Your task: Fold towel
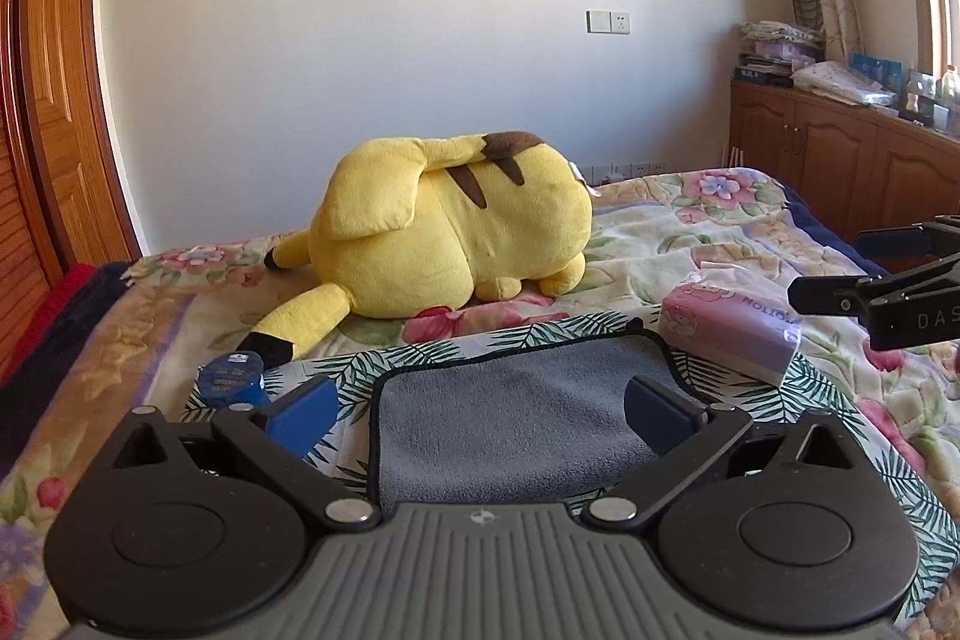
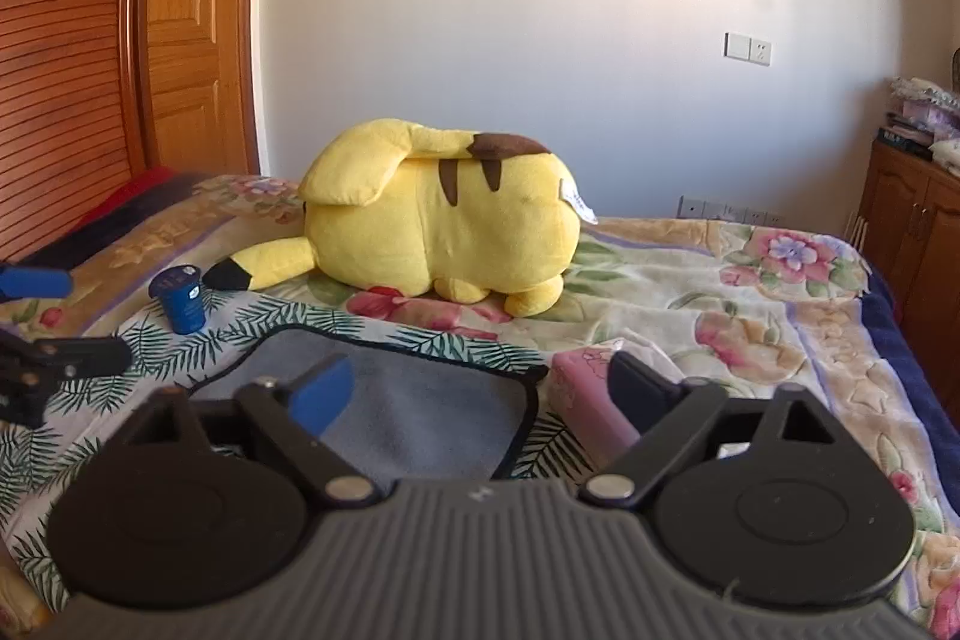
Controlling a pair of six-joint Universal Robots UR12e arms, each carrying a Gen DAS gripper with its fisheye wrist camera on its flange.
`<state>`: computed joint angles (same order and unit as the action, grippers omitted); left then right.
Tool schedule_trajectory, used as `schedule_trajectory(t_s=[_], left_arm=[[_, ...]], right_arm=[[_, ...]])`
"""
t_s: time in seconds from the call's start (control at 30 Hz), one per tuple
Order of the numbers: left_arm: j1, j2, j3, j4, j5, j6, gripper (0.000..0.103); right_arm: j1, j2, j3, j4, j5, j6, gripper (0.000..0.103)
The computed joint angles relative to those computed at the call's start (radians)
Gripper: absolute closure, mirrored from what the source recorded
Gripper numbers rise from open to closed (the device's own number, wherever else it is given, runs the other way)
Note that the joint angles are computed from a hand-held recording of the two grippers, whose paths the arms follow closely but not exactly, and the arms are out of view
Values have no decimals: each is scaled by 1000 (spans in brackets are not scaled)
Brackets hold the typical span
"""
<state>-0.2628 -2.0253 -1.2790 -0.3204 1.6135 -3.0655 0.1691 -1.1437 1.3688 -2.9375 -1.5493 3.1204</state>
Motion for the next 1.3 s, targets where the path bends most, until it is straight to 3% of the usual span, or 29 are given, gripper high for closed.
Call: schedule_trajectory(t_s=[0.07, 0.6, 0.93, 1.3], left_arm=[[-2, 9, -7, -7, 2, 0, 16], [-30, 107, -75, -17, 98, -33, 16], [-52, 177, -161, 15, 100, 30, 16], [-64, 248, -266, 40, 88, 16, 16]], right_arm=[[1, -6, 5, -1, -1, 2, 0], [16, -94, 64, -2, -16, 33, 0], [26, -150, 118, -21, -21, 54, 0], [34, -203, 194, -44, -31, 76, 0]])
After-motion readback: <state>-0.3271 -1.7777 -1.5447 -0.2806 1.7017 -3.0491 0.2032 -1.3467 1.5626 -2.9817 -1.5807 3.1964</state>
